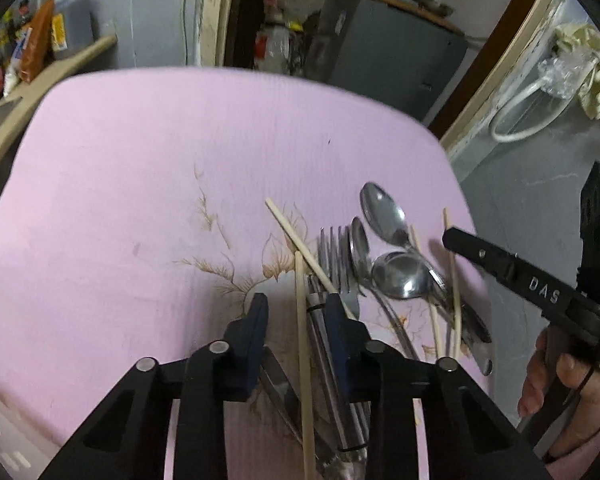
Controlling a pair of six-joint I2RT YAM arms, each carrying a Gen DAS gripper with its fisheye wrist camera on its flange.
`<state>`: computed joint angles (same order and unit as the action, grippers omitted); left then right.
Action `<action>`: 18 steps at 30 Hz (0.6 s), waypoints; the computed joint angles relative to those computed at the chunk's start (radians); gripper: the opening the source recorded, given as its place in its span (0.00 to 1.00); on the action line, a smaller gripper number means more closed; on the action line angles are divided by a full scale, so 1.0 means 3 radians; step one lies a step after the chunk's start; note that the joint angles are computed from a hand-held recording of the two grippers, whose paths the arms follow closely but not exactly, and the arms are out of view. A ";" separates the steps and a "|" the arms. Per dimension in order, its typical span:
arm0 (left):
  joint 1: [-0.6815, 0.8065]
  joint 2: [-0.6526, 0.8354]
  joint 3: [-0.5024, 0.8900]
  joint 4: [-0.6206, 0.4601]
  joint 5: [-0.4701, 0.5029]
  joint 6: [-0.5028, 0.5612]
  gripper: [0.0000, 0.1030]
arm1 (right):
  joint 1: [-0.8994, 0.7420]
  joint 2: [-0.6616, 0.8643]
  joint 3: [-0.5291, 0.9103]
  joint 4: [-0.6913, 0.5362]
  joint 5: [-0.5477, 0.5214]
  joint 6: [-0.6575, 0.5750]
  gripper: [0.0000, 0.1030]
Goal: Organize utensils
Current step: 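Move the left tool toward the utensil pile while the right tool approaches it too, then grasp a wooden chopstick with the left tool while the right tool grasps another chopstick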
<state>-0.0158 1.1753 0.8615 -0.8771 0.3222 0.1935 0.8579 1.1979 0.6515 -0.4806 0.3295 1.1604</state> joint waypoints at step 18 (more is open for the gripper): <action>0.0107 0.1307 0.0916 -0.0830 0.0523 0.0015 0.19 | -0.0568 0.0016 -0.0245 0.0457 -0.0733 0.0117 0.04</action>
<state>0.0162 1.5673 1.1364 -1.1262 0.4793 0.1981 0.6875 1.2028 0.5781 -0.3434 0.1095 1.1956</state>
